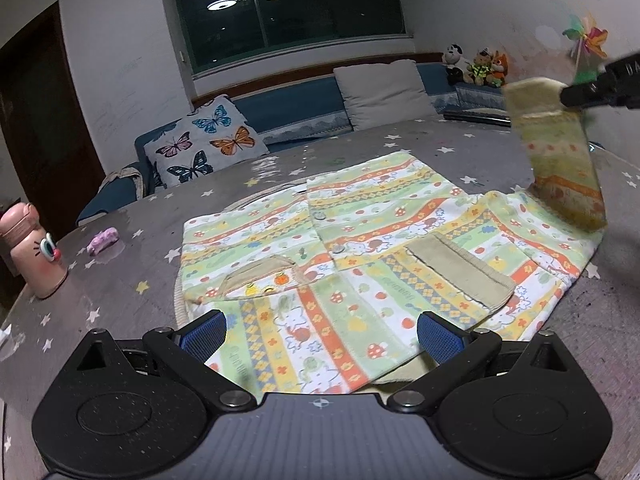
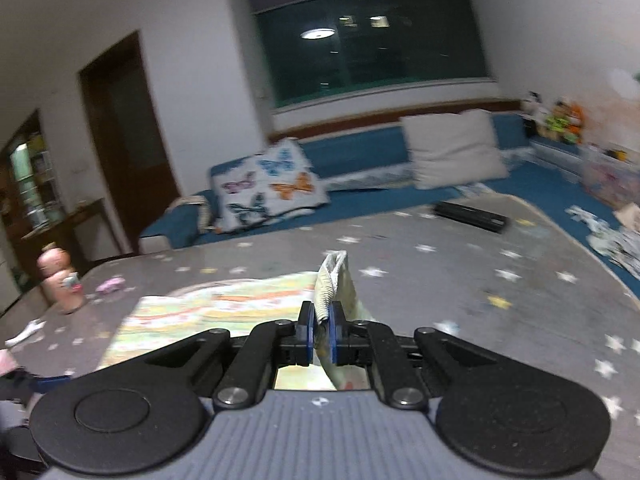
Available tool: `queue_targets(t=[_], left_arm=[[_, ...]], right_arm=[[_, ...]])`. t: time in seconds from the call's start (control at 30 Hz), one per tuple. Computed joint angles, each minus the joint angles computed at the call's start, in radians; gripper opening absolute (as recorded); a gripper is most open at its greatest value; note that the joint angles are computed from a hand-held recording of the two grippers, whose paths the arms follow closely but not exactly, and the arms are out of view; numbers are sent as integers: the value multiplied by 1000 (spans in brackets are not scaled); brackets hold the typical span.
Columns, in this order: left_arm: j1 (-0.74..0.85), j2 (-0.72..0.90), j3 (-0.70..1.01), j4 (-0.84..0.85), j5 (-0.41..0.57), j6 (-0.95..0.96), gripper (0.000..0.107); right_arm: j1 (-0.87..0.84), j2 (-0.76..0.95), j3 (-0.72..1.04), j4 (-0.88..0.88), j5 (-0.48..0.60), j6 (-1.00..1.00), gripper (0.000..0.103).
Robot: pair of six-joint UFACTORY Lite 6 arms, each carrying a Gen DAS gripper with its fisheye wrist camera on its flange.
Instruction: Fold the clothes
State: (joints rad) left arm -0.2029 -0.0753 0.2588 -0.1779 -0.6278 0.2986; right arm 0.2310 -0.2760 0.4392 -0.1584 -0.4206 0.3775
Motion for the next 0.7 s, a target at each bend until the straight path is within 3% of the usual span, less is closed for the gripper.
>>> queue_targets(t=[0.43,0.7], left_arm=[[254,-59,-73,314,-31,-188,103],[354,-42,-76,409,-50,-235,103]], right_arm=[[450,324,360,431,37,-371,6],[583,515,517,481,66,-410,6]])
